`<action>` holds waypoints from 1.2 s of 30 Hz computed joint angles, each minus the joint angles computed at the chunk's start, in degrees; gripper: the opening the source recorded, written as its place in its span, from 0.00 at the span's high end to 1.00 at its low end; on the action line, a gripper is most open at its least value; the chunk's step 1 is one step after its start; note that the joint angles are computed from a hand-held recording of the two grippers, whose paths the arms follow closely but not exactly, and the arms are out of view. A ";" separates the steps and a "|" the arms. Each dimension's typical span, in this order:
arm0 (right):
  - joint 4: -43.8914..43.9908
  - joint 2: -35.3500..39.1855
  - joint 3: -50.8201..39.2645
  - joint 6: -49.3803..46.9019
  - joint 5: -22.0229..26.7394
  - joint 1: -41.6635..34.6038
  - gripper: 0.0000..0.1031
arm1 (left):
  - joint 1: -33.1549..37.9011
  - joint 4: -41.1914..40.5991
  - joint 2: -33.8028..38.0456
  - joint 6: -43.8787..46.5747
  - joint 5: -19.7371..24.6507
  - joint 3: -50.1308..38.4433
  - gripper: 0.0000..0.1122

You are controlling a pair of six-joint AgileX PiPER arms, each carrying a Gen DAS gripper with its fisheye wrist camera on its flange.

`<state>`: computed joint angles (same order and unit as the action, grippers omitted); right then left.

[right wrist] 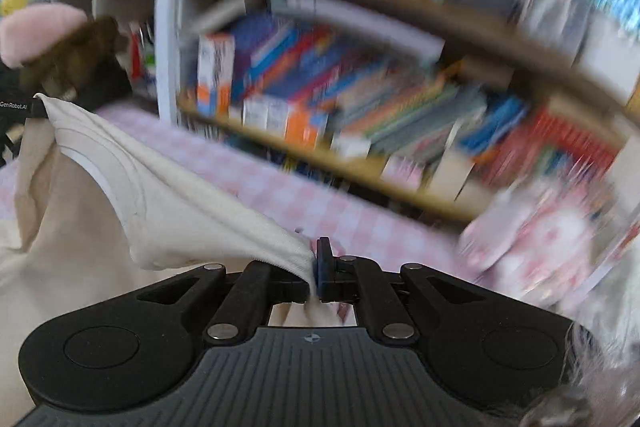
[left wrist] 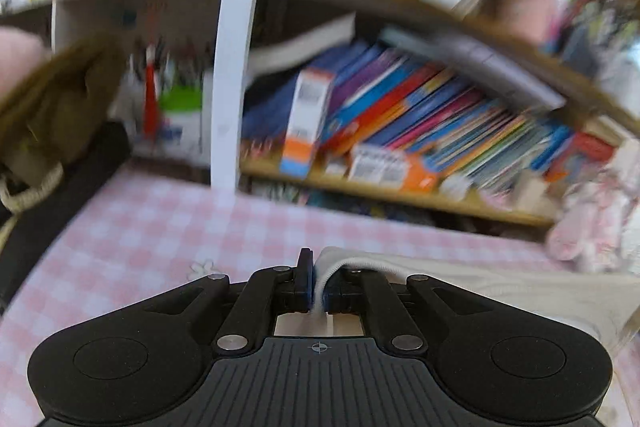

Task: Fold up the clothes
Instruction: 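Lift the T-shirt high with both grippers and shake it out, then lay the T-shirt flat on the mat and open both grippers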

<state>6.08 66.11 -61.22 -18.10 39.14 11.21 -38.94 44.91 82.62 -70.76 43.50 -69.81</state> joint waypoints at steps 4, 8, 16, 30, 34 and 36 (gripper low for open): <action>1.77 13.43 -8.35 -1.83 -2.90 -1.55 0.97 | 4.58 -3.37 11.72 9.16 1.39 -12.69 0.97; 4.20 26.35 -19.51 -5.25 -3.18 -4.71 0.97 | 8.80 -8.35 22.23 16.38 3.58 -26.49 0.96; -2.95 48.72 -41.93 -0.67 4.69 -5.15 0.93 | 11.51 -19.25 37.34 34.82 17.13 -47.38 0.57; 5.83 35.15 -19.65 -13.35 -2.31 -9.42 0.51 | 2.56 -3.54 0.88 22.44 8.65 2.14 0.31; 9.04 25.11 -7.68 -15.28 -5.31 -9.47 0.51 | -1.55 -1.94 -3.89 15.06 12.24 9.57 0.32; 8.68 20.02 -2.29 -13.75 -6.57 -8.43 0.50 | -1.81 -2.50 -5.97 11.37 12.21 12.98 0.32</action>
<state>14.76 86.13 -63.51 -31.85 32.56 2.77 -40.76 42.41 76.65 -59.40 55.71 -56.83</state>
